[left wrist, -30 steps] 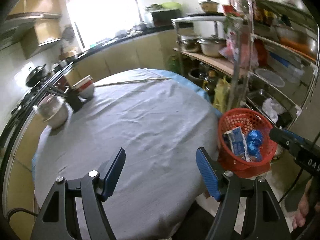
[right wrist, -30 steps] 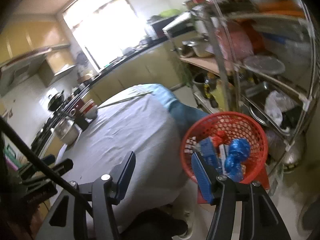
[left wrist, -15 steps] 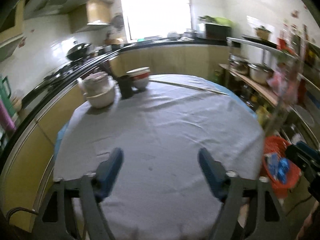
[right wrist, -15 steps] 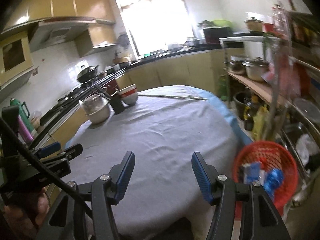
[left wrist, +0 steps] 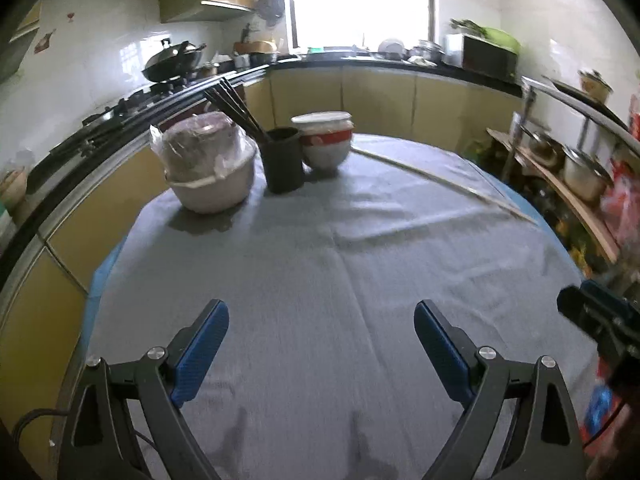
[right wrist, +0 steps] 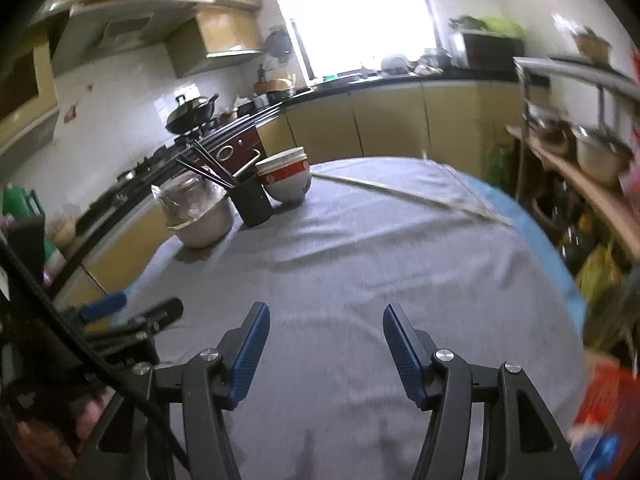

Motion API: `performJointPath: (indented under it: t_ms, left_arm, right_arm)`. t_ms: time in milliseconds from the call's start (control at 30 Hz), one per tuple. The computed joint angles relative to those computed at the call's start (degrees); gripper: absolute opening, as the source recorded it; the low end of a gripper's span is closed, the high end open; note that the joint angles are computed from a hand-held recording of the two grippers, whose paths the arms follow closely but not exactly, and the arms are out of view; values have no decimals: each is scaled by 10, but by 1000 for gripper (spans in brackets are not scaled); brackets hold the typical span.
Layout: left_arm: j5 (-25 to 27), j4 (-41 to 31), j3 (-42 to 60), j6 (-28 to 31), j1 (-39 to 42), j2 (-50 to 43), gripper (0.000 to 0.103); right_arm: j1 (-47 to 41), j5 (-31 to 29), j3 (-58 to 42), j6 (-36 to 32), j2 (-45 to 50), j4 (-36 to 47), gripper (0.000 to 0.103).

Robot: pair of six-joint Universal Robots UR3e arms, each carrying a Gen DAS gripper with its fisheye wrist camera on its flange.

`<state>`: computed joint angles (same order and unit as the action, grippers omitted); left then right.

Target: Collect trash

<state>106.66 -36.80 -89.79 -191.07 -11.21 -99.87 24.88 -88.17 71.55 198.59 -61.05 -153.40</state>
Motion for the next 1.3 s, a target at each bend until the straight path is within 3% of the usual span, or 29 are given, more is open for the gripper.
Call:
performJointPath:
  t_ms: [133,267,400,533,600,800,1000,1100,1300]
  left_arm:
    - [-2,-26,51,-3,12,-26,94]
    - [2,-13,28,2,16,-4,94]
    - [0,9,-48,-18,10,57,94]
    - [52,-14,-126,-69,-34,140,94]
    - [83,-62,-142,-103,-68,184,94]
    - [168,-302,-77,-247,-224,273,94]
    - [316,-500,63,-444,-439,216,94]
    - [354,-584,132,-503,-492,176,94]
    - [374,-632,190,-530,-519,145,94]
  right_arm:
    - [8,-13,-95,-22,57,36,63]
    - [13,-3,-97,-17,65,13,63]
    - [37,-23,-11,-1,36,-84,63]
    - [71,-64,153,20,-67,-168,63]
    - [95,-101,238,37,-149,-156,63]
    - [133,-125,410,103,-423,-13,64]
    - [187,-182,480,145,-607,93,65]
    - [237,-240,483,173,-635,118,65]
    - [264,-269,479,175,-644,123,65]
